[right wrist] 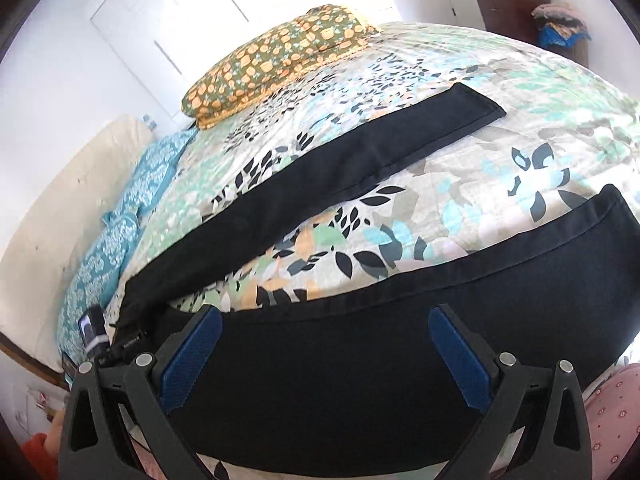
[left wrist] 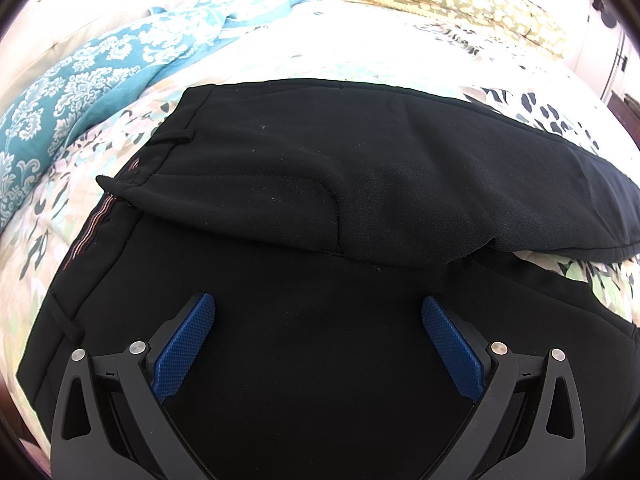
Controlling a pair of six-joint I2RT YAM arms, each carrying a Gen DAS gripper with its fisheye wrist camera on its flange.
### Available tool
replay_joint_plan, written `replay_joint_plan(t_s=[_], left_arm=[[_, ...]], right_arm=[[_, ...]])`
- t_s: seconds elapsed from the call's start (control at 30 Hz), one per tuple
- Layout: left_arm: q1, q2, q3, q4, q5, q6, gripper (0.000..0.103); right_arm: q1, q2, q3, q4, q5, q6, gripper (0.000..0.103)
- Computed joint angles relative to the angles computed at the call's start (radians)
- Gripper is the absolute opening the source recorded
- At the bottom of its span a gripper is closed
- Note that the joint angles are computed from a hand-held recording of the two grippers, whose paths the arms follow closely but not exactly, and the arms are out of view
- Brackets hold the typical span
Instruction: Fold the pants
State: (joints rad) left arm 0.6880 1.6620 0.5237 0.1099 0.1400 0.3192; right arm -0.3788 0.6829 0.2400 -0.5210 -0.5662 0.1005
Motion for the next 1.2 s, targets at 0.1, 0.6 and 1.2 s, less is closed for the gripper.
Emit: replay_joint_plan(t_s=[0.1,0.6,1.2], left_arm=[[0.0,0.0,0.002,-0.001,0.0,0.0,0.103],[0.001,0.004,-0.007,0.013,0.0,0.001,0.103],[0.004,0.01,-0.015,0.036,0.011,-0.003,0.103]], right_arm=[[-0.092,0.233,0.035,0.112,-0.056,-0.044,0.102],[-0.147,1.571,1.428,-0.123,0.258,-0.2,0.103],[-0.01,1.394,1.255,0.016,0.174,-0.493,0.007]])
